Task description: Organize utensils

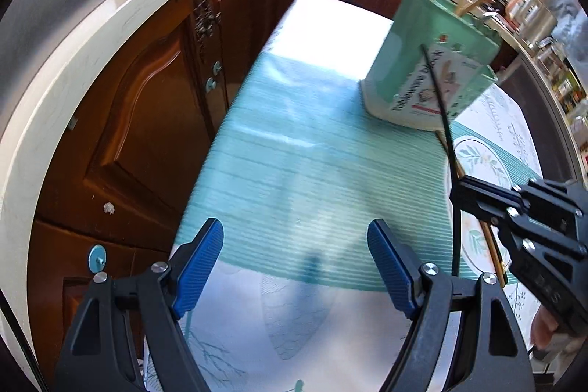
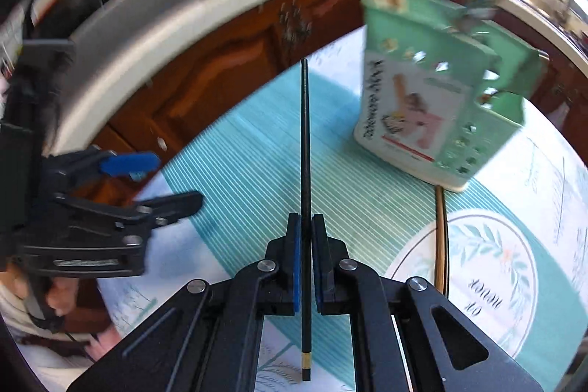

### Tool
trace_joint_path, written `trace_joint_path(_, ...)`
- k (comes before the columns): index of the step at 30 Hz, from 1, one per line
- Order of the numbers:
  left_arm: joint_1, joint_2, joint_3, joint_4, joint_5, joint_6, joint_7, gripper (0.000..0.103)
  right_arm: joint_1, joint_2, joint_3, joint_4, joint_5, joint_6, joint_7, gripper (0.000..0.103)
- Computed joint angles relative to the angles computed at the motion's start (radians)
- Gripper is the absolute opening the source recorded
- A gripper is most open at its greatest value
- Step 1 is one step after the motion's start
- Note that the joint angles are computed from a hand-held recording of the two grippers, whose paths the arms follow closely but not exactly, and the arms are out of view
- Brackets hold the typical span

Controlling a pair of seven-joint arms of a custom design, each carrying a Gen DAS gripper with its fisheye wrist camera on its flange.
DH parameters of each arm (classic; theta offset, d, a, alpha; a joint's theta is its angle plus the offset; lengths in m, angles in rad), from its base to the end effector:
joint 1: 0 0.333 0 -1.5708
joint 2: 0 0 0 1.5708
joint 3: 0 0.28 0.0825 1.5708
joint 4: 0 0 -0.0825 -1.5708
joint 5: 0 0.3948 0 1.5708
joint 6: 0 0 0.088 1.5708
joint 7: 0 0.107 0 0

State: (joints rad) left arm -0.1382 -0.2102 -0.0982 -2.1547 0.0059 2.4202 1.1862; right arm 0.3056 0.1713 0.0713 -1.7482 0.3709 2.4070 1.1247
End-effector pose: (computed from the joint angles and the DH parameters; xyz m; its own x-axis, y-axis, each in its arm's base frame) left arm 0.5316 -0.1304 0.5013 0.1064 -0.9833 0.1474 -0.8868 -0.1608 -0.4332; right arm 0.6102 0.2413 0.4849 0.5944 -0.7924 -0.1372 -0.7203 -0.4487 -0.5290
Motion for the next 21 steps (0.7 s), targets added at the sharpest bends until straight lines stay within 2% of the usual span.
trace_joint_path(4,-0.001,0.037,-0.018,0.062,0.038,0.006,-0.013,0.079,-0.017,-0.087,0.01,-0.118,0.136,0.108,-0.079,0.005)
trace_joint_path(7,0.007,0.076,-0.028,0.131,0.08,0.003,-0.04,0.079,-0.022,-0.122,0.009,-0.158,0.187,0.141,-0.125,0.005)
trace_joint_path(12,0.006,0.095,-0.026,0.191,0.015,0.01,0.018,0.079,-0.027,-0.193,-0.001,-0.217,0.24,0.232,-0.186,0.005)
trace_joint_path(16,0.004,0.083,-0.034,0.2,0.035,0.02,0.033,0.079,-0.019,-0.207,-0.001,-0.196,0.335,0.35,-0.247,0.005)
trace_joint_path(21,0.001,0.05,-0.037,0.174,0.065,0.03,0.019,0.079,-0.009,-0.141,0.009,-0.067,0.436,0.507,-0.281,0.005)
